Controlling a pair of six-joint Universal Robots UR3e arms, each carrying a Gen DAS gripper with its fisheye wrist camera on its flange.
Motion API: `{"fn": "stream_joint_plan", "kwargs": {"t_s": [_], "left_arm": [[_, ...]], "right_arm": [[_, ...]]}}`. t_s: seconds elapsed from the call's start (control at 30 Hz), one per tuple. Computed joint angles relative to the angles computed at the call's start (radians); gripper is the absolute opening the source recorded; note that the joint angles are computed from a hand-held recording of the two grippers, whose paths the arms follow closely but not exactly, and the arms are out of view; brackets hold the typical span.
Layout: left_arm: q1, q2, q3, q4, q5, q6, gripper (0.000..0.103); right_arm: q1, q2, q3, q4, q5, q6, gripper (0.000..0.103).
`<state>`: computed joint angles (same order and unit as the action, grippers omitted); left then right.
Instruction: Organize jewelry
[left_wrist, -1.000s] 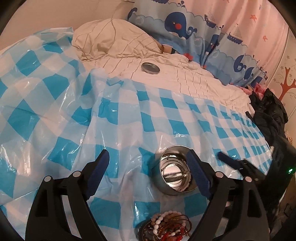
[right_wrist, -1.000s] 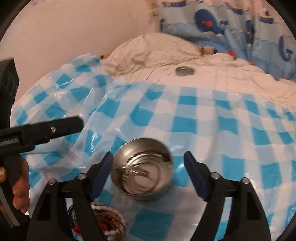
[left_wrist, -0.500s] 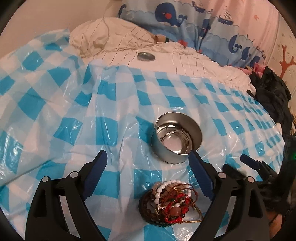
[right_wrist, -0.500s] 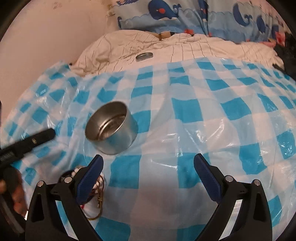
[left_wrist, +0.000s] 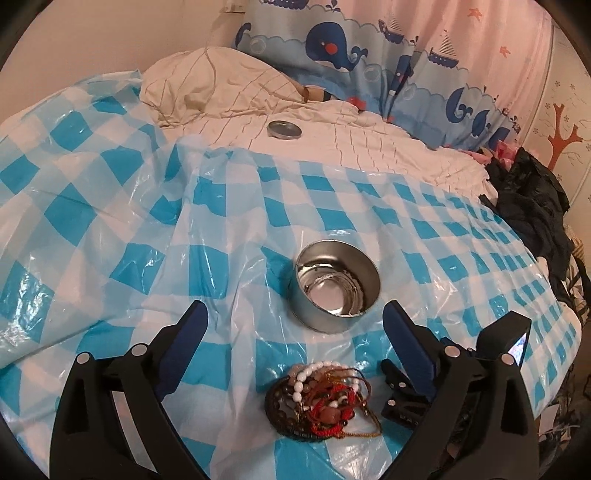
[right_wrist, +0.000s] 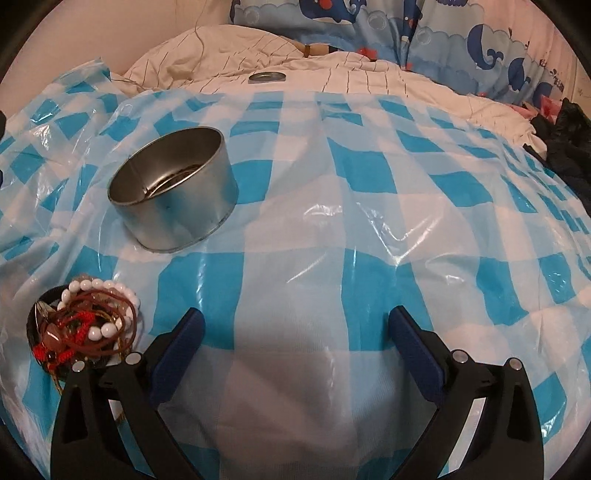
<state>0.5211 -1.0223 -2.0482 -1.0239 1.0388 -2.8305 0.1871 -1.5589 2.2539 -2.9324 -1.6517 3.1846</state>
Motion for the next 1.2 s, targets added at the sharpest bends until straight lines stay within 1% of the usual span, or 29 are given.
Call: {"fn": "stream_joint_plan", "kwargs": {"t_s": [0.07,0.17,0.3,0.47,0.63,0.73,0.93,1.1,1.2], "left_arm": [[0.017,0.029,-0.006,-0.027,-0.007,0.026,0.092],[0.042,0.052,-0.014,-0.053,-0.011,0.049,0.092],[0.054,0.053,-0.021,-0.058,-0.006,0.054,0.093],[0.029,0.028,-0.025,-0.023,0.006,0.04,0.093],[-0.065,-0.038,-0.022,0.065,0.069,0.001,0.093],[-0.084,-0.058,-0.018,0.087,0.079,-0.014,0.093],[-0.1,-0.088,-0.007,0.117,0.101,-0.036,0.093],[-0.102,-0.101,-0.009,0.141,0.109,-0.052,0.094],[-0.11,-0.112,-0.011,0.155,0.118,-0.054,0.094]], "right_arm": [[0.0,0.001,0.002,0.007,0.004,-0.003,0.096],[-0.029,-0.016,0.019,0.015,0.047,-0.01,0.096],[-0.04,-0.013,0.006,0.04,0.067,-0.01,0.096],[-0.034,-0.012,-0.004,0.055,0.058,-0.007,0.096],[-0.018,-0.011,-0.04,0.107,0.046,0.009,0.096],[-0.031,-0.027,-0.047,0.125,0.093,0.009,0.096],[-0.059,-0.082,-0.032,0.093,0.212,0.014,0.096],[-0.055,-0.111,-0.025,0.052,0.232,0.015,0.096],[-0.057,-0.119,-0.023,0.053,0.246,0.01,0.096]]}}
